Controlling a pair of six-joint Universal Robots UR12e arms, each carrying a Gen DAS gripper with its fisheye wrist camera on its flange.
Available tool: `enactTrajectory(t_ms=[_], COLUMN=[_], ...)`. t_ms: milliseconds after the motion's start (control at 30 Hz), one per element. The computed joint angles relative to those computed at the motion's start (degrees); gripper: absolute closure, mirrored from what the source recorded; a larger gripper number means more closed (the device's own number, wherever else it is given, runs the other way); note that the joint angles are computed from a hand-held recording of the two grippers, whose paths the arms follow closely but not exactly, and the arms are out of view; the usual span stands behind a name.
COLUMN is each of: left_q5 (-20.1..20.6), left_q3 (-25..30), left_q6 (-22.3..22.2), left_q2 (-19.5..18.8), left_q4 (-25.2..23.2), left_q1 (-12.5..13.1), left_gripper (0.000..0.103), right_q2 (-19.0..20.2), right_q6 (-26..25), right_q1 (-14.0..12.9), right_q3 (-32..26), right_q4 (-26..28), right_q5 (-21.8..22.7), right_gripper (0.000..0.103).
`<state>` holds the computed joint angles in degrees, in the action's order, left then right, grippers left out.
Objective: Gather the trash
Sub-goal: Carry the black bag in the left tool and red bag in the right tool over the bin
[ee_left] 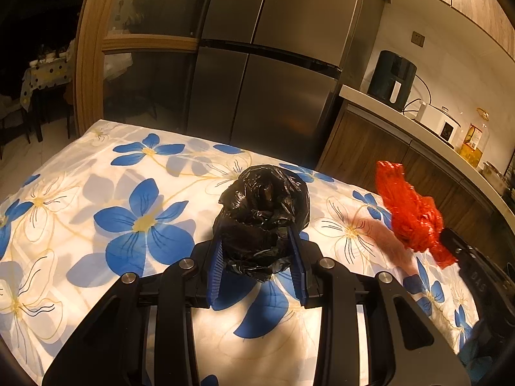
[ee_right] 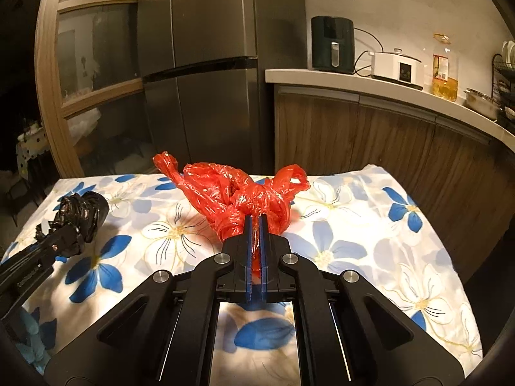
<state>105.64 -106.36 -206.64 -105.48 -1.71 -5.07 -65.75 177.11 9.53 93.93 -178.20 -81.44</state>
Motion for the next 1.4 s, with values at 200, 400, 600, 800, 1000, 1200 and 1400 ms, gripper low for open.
enactTrajectory(t_ms=[200, 400, 600, 800, 1000, 1200, 1400], left_q5=[1.33, 2.52, 4.26, 4.22, 3.41, 2.49, 0.62], left_q3=[-0.53, -0.90, -0.83, -0.03, 1.56, 3.55, 6.44], left_q6=[0.92, 2.70, 5.25, 6.98, 8.67, 10.35, 12.81], left_q2=[0.54, 1.45, 2.48, 2.74, 2.22, 1.22, -0.76], left_q4=[0.87, 1.33, 3.27, 4.52, 4.57, 4.81, 4.47], left_q1=[-0.84, -2.09, -4.35, -7.11, -9.82, -12.46, -15.51], left_gripper=[0.068, 0.068, 0.069, 0.069, 0.069, 0.069, 0.069], right_q2=[-2.21, -5.17, -7.78, -10.77, -13.56, -15.97, -17.57], right_q6=[0.28, 1.07, 1.59, 2.30, 2.79, 4.06, 5.30], right_q1=[-0.90, -2.36, -3.92, -6.01, -8.43, -11.55, -14.86], right_q3=[2.46, 5.56, 8.25, 11.12, 13.87, 16.50, 18.44], right_q4=[-2.24, -4.83, -6.78, -8.83, -10.09, -11.17, -12.39], right_q5=[0.85, 2.17, 2.88, 3.59, 3.53, 3.22, 2.89], right_gripper=[0.099, 0.099, 0.100, 0.100, 0.099, 0.099, 0.099])
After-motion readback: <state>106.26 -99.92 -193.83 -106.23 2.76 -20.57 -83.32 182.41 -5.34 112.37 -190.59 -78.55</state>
